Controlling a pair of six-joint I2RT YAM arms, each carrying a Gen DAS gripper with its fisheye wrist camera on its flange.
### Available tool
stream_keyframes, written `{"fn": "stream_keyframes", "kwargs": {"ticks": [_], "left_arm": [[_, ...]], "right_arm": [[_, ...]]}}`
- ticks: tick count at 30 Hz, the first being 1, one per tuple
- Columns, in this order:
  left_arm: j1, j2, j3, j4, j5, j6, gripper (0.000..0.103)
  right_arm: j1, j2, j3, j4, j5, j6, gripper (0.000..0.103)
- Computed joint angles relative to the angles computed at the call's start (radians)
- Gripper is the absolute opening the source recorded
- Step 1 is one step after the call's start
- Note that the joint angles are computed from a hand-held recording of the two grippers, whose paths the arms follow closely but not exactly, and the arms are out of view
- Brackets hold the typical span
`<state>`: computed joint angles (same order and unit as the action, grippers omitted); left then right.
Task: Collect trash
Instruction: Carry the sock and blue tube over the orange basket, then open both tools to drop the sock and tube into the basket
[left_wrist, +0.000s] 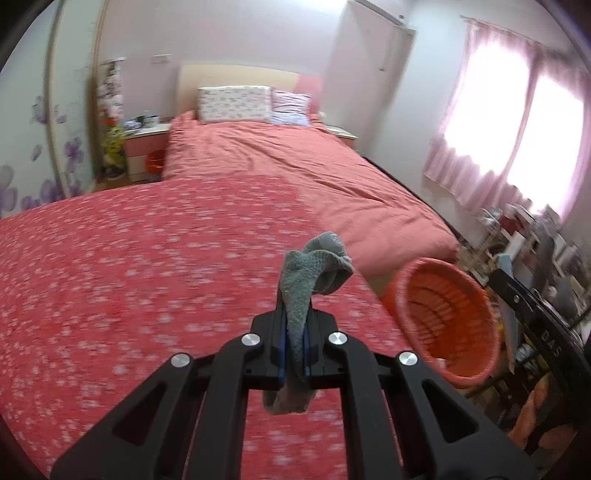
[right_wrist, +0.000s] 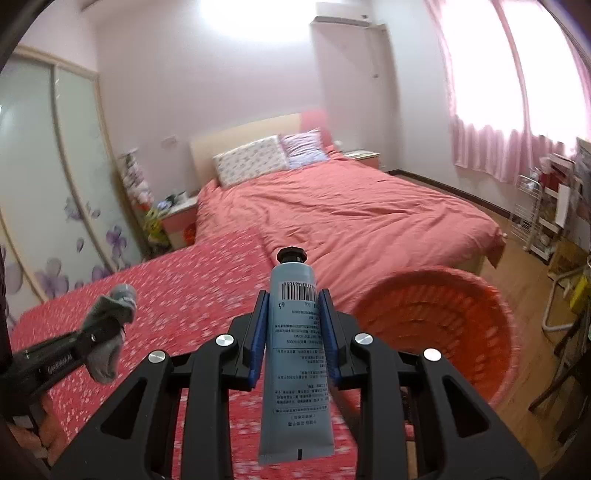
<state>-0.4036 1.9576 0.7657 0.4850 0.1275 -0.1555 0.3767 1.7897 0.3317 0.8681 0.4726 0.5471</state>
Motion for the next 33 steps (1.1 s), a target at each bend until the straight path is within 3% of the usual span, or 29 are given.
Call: {"fn": "stream_keyframes", "kwargs": {"ticks": [8,18,27,29,32,33], "left_arm": [[-0.213,0.101,0.129,-0.021,-0.005,-0.047,0.008],[-0.373,0.308,0.406,-0.095,0.057,-0.098,0.008],[-0.407,0.497,0.673,-0.221,0.093,-0.114,0.008],[-0.413,0.550,0.758,-0.273,0.079,-0.117,0.011],[-0.412,0.595,0.814,-0.313,0.058,-0.136,0.033],[-0.407,0.607,0.828,-0.324,0.054,-0.138,0.034]], "right_arm": [[-0.148,0.001,-0.133,0.182,-0.019,-0.026,0.027],[-0.384,0.223,-0.161,0.451,-0.179,-0.030,0.027],[-0.501,0.331,-0.141,0.530,-0.285,-0.020,0.028],[-0.529,0.356,-0.129,0.546,-0.325,-0.033,0.028],[-0.567,0.361,-0.094,0.496,-0.381,-0.045,0.029],[-0.568,0.365,-0.091,0.496,-0.382,-0.043,0.031]]}}
